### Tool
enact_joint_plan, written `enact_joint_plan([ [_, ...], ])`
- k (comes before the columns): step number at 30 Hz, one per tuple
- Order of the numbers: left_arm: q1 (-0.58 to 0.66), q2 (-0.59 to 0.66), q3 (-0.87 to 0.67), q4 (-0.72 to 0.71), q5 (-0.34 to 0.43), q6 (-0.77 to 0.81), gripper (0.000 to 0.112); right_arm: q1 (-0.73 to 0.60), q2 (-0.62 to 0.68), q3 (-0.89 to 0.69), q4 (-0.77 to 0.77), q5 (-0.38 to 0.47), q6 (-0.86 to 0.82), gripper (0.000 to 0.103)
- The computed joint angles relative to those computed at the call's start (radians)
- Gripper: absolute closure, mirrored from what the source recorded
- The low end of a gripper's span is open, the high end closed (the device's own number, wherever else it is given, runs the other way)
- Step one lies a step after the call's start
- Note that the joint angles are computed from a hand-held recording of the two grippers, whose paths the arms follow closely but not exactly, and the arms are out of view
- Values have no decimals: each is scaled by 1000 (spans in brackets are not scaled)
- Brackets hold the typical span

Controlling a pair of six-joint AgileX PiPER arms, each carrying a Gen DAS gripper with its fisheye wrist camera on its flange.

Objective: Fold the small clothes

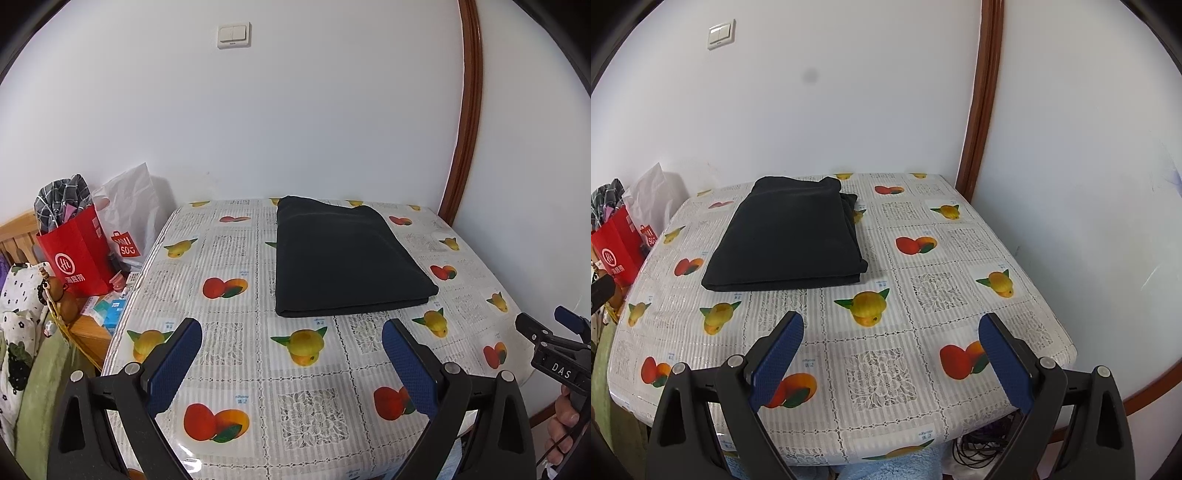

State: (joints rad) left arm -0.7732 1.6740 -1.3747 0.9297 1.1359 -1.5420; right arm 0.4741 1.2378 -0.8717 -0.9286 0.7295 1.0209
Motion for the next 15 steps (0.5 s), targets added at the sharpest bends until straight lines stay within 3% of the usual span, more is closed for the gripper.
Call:
enact_joint_plan([
  [15, -3, 5, -11, -6, 8, 3, 14, 15, -23, 0, -19, 28, 16, 8],
])
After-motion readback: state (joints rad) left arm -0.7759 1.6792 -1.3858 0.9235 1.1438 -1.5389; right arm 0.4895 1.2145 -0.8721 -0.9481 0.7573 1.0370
